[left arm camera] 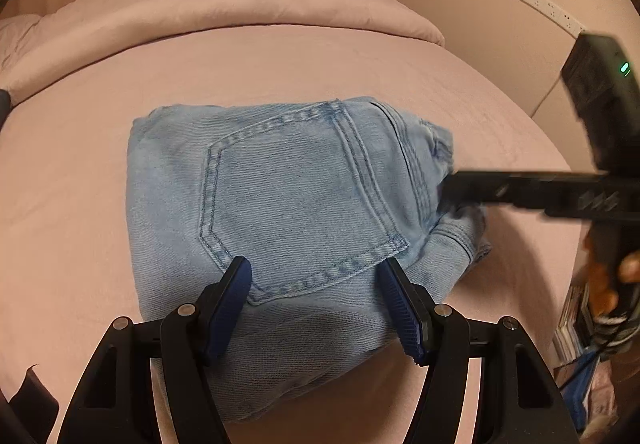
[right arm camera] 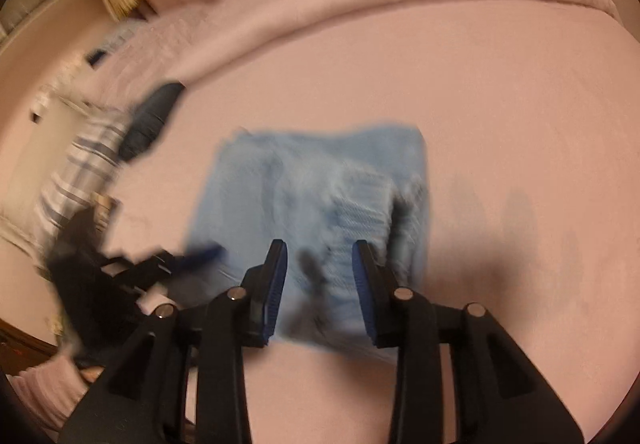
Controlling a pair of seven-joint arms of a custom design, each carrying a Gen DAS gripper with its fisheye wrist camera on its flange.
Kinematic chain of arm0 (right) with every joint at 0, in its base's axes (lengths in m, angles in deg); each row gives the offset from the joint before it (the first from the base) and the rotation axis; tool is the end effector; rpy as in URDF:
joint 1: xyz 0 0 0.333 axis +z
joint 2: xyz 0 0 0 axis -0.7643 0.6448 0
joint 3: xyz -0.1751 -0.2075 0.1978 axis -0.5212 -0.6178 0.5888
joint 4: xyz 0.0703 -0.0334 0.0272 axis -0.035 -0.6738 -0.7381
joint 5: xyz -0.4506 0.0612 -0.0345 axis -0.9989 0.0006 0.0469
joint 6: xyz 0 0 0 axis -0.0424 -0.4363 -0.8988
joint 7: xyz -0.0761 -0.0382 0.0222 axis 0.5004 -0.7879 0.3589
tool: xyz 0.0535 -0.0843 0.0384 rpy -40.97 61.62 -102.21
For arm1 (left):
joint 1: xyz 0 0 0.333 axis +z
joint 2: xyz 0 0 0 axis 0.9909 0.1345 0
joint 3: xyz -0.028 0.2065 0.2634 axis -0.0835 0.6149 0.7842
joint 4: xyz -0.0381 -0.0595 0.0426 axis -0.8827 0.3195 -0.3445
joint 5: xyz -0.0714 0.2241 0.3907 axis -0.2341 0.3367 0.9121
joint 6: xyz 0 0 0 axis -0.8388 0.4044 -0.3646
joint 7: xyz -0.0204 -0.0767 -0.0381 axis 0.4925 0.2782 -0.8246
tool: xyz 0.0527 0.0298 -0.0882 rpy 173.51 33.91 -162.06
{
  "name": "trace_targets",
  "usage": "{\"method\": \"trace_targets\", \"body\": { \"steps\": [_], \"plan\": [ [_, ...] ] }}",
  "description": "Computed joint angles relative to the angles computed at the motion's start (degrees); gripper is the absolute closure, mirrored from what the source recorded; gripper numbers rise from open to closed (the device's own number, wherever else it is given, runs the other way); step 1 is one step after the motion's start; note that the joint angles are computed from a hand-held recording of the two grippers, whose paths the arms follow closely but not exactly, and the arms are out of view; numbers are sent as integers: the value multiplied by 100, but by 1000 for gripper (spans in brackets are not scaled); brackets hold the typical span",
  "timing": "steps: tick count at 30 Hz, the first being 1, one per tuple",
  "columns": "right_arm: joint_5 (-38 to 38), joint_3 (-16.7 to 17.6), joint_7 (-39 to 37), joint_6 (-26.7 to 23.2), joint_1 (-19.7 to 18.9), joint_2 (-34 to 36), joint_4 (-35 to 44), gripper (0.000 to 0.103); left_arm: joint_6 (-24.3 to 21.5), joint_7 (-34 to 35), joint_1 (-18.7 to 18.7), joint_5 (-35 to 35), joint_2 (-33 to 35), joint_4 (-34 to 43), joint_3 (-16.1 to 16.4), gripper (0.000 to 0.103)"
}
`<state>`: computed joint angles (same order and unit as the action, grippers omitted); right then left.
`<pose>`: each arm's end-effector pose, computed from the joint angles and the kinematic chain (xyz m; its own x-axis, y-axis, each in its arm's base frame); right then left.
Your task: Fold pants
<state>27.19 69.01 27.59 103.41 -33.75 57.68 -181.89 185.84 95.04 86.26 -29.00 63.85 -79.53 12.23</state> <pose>0.6066 0.1996 0.4092 -0.1344 -0.9214 -0.3645 -0.8335 0.3041 -0.4613 0.7302 -0.1897 0.3636 -0.7119 -0.6770 0.1865 -0.6272 0.4936 -0.6025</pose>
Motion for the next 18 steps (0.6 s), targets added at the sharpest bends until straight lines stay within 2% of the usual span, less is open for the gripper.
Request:
{"method": "trace_targets", "body": {
  "steps": [4,7,10,14,16,18],
  "plan": [
    [-391,-88,359,113,69,193,43,70,-1,-97,-32,71,12,32,23,37],
    [-241,-61,314,101,46,162,66,69,-45,-202,-48,129,7,57,43,37],
    [201,24,140,319,9,-83,-185,60,-25,-309,-85,207,-4,58,67,37],
    [-756,-8,1032,566,41,-373,-475,59,-8,-373,-91,257,-1,52,56,37],
    [-932,47,1061,657,16,-443,-535,59,26,-440,-114,325,-5,45,77,37],
    [-692,101,746,768,32,-425,-533,59,54,-458,-107,336,-15,20,64,37]
  ]
}}
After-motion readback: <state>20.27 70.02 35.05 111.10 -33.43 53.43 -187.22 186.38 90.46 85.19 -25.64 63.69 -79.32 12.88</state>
